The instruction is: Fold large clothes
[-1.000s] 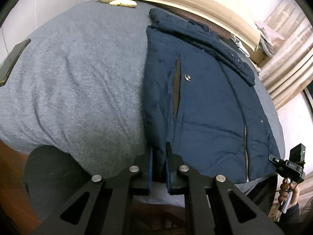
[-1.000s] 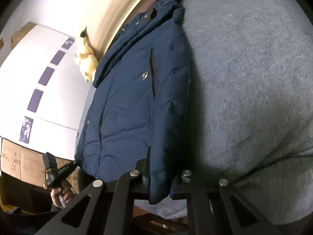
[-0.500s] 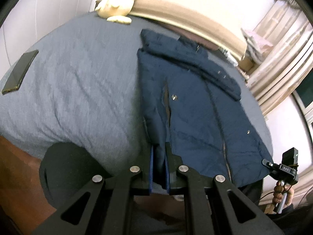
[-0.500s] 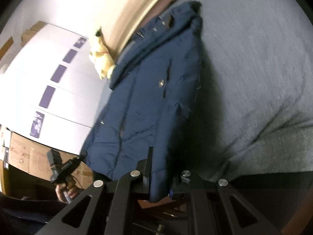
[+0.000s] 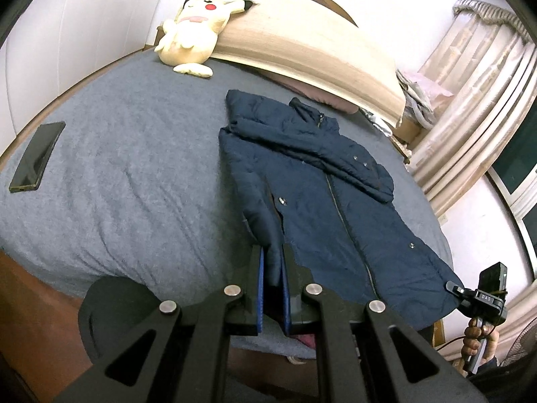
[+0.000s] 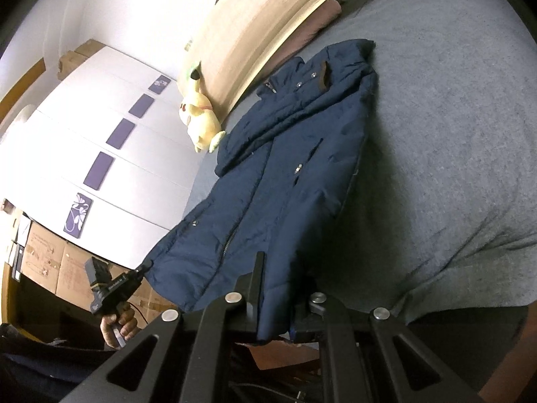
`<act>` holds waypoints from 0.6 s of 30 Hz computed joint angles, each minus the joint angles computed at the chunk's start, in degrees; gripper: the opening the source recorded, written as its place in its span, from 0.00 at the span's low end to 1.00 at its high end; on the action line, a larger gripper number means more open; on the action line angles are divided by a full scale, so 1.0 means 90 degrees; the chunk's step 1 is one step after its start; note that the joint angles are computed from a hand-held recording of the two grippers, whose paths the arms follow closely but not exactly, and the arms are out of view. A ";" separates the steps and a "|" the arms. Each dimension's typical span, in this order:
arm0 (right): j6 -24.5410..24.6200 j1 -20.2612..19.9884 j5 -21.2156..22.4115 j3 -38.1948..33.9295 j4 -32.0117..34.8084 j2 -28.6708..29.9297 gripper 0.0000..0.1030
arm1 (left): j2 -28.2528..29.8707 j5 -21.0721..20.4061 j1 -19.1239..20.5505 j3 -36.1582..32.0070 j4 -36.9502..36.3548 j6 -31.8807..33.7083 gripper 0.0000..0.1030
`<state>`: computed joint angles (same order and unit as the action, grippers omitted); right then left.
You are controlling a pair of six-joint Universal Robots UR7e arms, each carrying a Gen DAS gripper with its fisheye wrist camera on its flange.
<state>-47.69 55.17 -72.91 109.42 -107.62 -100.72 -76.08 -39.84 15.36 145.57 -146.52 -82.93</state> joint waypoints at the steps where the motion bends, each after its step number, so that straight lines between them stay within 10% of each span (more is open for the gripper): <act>1: -0.0027 0.0001 0.0049 -0.0044 0.0027 0.0013 0.10 | 0.0001 0.0039 0.0027 -0.0025 -0.0060 0.0090 0.08; 18: -0.0383 -0.0201 0.0142 -0.0099 0.0388 -0.0543 0.10 | -0.0644 0.0200 -0.0607 -0.0016 0.1069 -0.0582 0.07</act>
<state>-51.14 53.36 -71.63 108.53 -104.13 -105.61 -81.88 -38.04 9.90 145.42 -136.90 -88.16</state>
